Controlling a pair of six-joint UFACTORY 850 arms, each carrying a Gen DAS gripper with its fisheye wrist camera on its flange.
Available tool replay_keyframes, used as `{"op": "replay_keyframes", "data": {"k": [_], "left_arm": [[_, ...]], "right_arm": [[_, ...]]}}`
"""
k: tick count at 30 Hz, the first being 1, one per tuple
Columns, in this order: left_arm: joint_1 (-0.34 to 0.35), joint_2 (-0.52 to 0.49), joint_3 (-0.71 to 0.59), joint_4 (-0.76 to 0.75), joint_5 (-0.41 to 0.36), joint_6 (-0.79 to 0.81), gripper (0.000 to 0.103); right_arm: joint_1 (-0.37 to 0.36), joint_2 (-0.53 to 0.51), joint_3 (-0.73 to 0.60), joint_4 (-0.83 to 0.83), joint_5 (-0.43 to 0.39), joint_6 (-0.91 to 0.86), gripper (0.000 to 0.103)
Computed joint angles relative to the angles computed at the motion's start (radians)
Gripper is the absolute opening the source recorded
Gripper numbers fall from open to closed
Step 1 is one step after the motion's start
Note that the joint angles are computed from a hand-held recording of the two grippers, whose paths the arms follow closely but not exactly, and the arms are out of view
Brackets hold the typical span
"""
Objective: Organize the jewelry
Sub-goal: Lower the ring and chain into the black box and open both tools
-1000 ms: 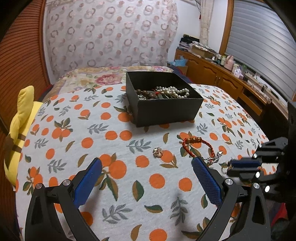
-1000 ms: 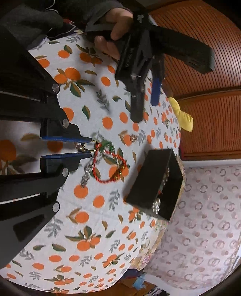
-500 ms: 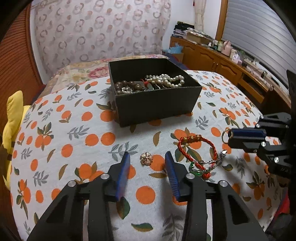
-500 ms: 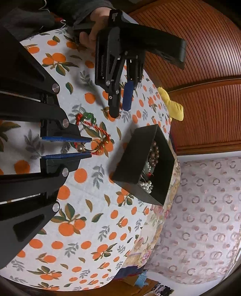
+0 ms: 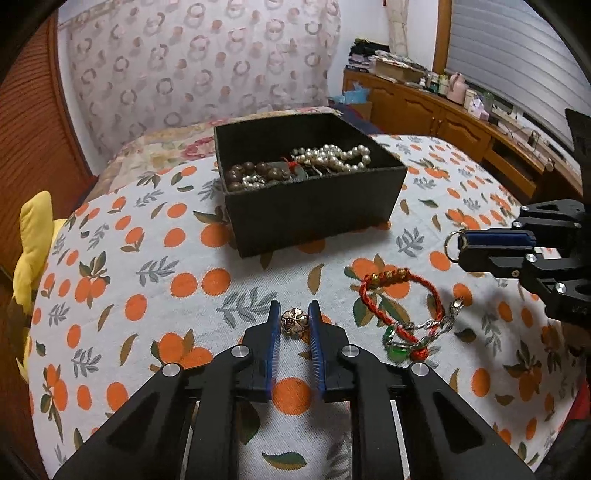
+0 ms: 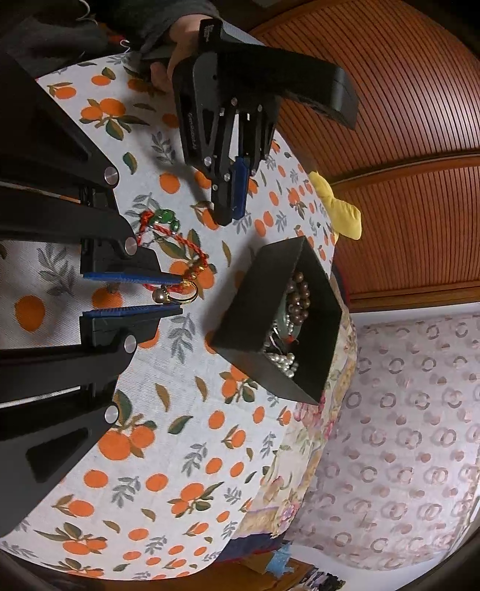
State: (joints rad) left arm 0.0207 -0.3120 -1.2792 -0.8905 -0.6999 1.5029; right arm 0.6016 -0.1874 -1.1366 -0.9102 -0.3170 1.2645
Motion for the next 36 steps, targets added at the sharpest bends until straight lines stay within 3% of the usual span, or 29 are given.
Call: {"op": "replay_keyframes", "data": {"k": [10, 24, 32, 34, 36], "left_arm": [[0.008, -0.008, -0.073, -0.083, -0.059, 0.006, 0.014], [-0.024, -0.065, -0.176, -0.092, -0.052, -0.058, 0.014], [-0.04, -0.087, -0.207, -0.083, -0.047, -0.069, 0.014], [-0.047, -0.092, -0.214, -0.081, -0.04, -0.073, 0.014], [-0.05, -0.099, -0.22, -0.084, -0.036, -0.072, 0.014]], "right_arm": [[-0.055, -0.04, -0.096, 0.001, 0.027, -0.079, 0.012], [-0.118, -0.132, -0.189, 0.118, 0.08, -0.193, 0.012], [-0.124, -0.131, -0.173, 0.039, 0.118, -0.092, 0.013], [-0.124, -0.129, -0.171, -0.004, 0.113, -0.044, 0.023], [-0.126, -0.12, -0.162, -0.011, 0.124, -0.034, 0.023]]}}
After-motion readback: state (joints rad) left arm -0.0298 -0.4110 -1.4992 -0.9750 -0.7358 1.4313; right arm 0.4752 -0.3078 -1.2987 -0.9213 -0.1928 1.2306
